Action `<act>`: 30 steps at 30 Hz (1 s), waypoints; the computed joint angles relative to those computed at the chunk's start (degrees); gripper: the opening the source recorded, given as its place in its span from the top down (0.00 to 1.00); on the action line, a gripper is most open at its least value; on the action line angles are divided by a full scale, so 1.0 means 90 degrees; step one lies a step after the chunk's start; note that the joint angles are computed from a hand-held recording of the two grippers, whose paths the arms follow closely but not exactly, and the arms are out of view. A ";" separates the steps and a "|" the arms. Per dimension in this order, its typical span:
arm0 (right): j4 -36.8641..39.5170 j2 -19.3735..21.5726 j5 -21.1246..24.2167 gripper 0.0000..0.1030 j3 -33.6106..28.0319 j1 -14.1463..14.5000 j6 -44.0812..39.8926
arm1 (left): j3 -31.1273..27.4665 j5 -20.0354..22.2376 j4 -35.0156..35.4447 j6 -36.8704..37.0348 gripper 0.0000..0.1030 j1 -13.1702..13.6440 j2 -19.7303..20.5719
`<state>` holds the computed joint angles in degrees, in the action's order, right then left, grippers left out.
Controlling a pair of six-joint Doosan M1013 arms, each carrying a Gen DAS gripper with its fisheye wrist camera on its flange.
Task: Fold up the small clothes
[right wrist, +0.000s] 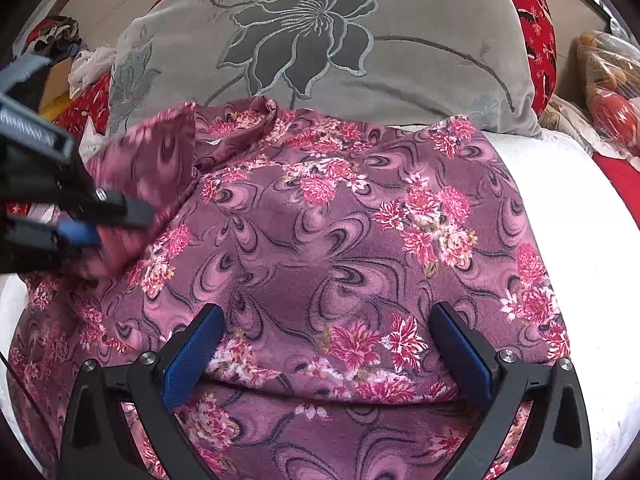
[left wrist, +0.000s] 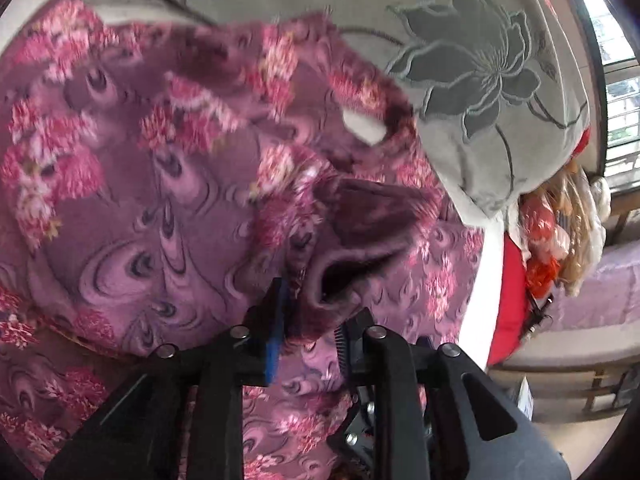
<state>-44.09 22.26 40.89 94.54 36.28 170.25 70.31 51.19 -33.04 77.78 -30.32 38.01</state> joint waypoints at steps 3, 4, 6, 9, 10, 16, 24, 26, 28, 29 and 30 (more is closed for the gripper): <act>0.0036 0.0001 0.0011 0.00 -0.0008 -0.0006 -0.0047 | 0.0313 0.0003 -0.0627 0.0493 0.73 0.0174 -0.0206; 0.0071 -0.0002 -0.0004 0.00 -0.0009 -0.0012 -0.0076 | 0.0487 -0.0063 -0.0860 0.0726 0.71 0.0244 -0.0321; 0.0346 -0.0014 0.0000 0.00 -0.0059 -0.0056 -0.0370 | 0.0887 -0.0305 -0.1166 0.1166 0.58 0.0407 -0.0616; 0.0583 -0.0110 -0.0027 0.03 -0.0076 -0.0115 -0.0371 | 0.1611 -0.0988 -0.1306 0.1511 0.45 0.0663 -0.1087; 0.0512 -0.0183 -0.0188 0.03 -0.0009 -0.0133 -0.0108 | 0.1805 -0.1155 -0.1267 0.1477 0.45 0.0763 -0.1188; 0.1349 -0.0271 -0.1520 0.01 -0.0033 -0.0407 0.0186 | 0.2127 -0.1086 -0.1797 0.1232 0.45 0.1140 -0.1062; 0.3441 0.0290 -0.1526 0.90 -0.0825 -0.0547 -0.1938 | 0.2055 -0.1106 -0.1488 0.1295 0.45 0.1087 -0.1063; 0.3009 0.0174 -0.1829 0.93 -0.0669 -0.0527 -0.1552 | 0.2052 -0.1103 -0.1540 0.1339 0.45 0.1084 -0.1056; 0.2027 0.0008 -0.1933 0.93 -0.0478 -0.0471 -0.0738 | 0.1975 -0.1118 -0.1548 0.1267 0.45 0.1022 -0.1002; 0.1642 -0.0071 -0.1878 0.93 -0.0412 -0.0464 -0.0408 | 0.1990 -0.1122 -0.1571 0.1279 0.45 0.1035 -0.1007; 0.1354 -0.0161 -0.1823 0.93 -0.0335 -0.0473 -0.0148 | 0.1987 -0.1127 -0.1561 0.1265 0.45 0.1033 -0.1006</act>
<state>-31.91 20.81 24.49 91.52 32.03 168.92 88.19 41.05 -47.09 89.17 -21.03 28.96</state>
